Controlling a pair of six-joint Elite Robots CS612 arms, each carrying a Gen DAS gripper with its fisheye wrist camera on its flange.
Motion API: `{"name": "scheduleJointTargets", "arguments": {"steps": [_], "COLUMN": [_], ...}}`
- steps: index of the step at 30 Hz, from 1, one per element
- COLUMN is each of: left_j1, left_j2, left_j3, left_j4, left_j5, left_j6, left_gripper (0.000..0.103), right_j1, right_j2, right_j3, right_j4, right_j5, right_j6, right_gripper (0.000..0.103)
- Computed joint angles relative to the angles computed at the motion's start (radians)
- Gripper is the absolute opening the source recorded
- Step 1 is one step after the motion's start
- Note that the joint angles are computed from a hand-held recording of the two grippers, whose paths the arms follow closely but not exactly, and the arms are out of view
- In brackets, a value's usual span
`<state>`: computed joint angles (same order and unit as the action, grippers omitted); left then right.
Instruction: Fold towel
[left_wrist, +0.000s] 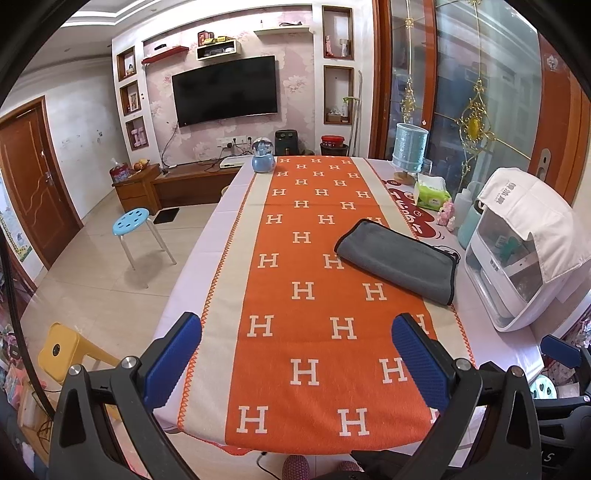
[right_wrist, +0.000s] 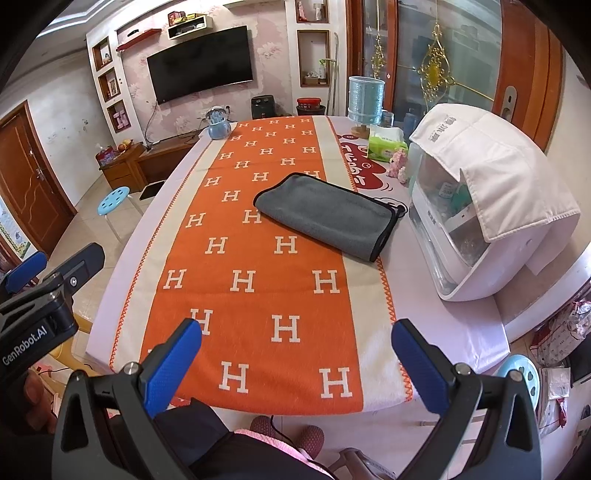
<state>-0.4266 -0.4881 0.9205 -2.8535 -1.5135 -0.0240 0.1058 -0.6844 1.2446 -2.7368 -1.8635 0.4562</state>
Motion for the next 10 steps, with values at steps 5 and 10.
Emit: {"name": "scheduleJointTargets", "arguments": {"steps": [5, 10], "left_j1": [-0.001, -0.001], "left_j2": [0.0, 0.0], "left_j3": [0.0, 0.001], "left_j4": [0.0, 0.001], "left_j5": [0.001, 0.002], "left_j6": [-0.001, -0.002], "left_gripper": [0.102, 0.102], "right_j1": [-0.002, 0.0], "right_j2": [0.001, -0.004], "right_j3": [-0.006, 0.008], "right_j4": [0.003, 0.001], "right_j5": [0.003, 0.002], "right_j6": [-0.003, 0.004], "right_gripper": [0.103, 0.103]}}
